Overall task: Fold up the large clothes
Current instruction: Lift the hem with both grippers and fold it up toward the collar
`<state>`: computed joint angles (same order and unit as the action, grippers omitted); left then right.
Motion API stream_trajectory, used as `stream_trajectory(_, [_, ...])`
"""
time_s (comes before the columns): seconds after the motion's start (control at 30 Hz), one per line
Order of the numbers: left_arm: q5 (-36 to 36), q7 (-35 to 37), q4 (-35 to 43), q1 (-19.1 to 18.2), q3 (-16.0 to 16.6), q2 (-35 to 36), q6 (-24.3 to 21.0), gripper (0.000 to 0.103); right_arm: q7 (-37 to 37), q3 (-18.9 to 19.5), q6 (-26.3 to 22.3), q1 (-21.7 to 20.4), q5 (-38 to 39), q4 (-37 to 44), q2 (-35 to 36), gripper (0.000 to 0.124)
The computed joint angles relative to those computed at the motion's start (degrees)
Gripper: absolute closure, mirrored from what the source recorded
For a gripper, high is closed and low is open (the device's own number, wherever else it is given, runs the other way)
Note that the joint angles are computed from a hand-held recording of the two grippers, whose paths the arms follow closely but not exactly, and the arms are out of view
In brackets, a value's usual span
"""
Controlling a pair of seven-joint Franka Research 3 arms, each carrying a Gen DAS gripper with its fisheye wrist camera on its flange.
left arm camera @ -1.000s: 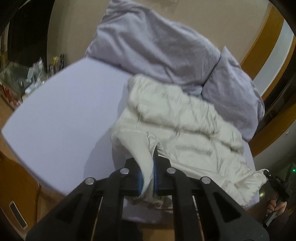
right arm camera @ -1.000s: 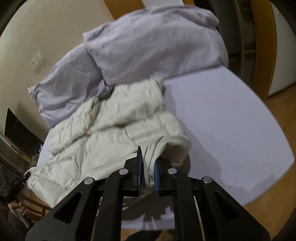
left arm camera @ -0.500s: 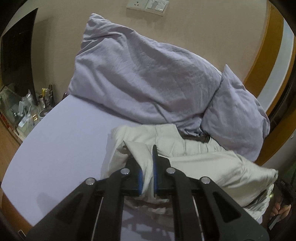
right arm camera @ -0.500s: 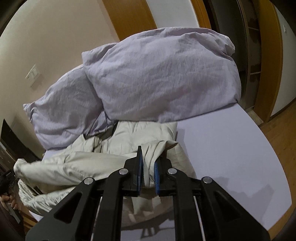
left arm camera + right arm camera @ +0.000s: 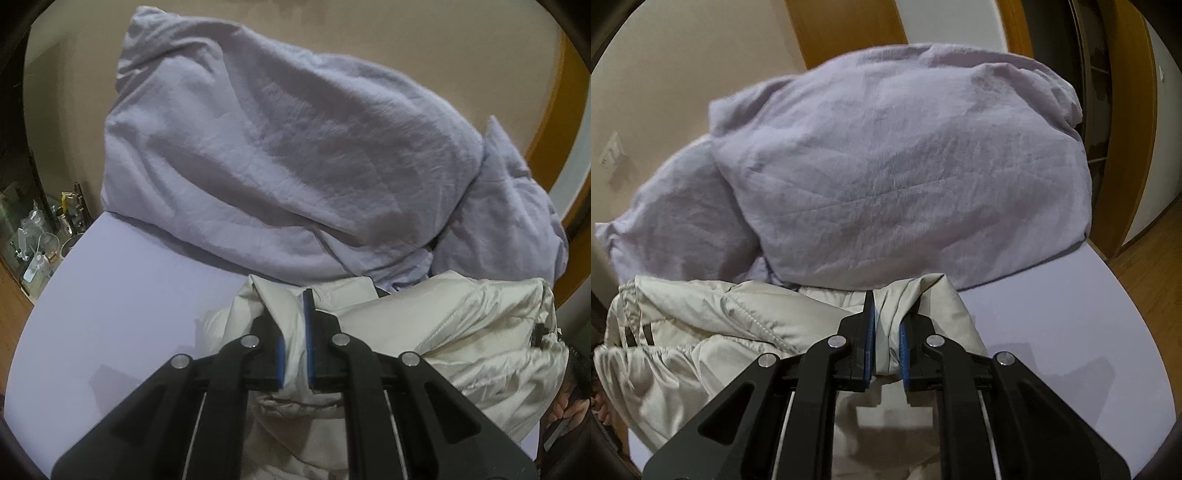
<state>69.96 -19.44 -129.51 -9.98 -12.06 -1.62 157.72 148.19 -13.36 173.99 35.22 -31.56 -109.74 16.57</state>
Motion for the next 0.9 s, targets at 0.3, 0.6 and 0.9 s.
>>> stream_trajectory(0.3, [-4.0, 6.1, 8.9, -0.5, 3.7, 11.9, 0.7, 0.094, -4.1, 1.1, -10.5, -0.5, 4.2, 15.2, 12.4, 0.112])
stream_trajectory(0.6, [-9.2, 9.1, 12.9, -3.0, 7.2, 18.0, 0.8, 0.088, -12.2, 4.5, -17.1, -3.2, 11.4, 22.0, 17.6, 0.103])
stream_trajectory(0.9, [-6.0, 5.9, 8.9, -4.8, 7.6, 12.2, -1.3, 0.042, -17.8, 8.3, -10.4, -5.2, 14.0, 11.4, 8.1, 0.06])
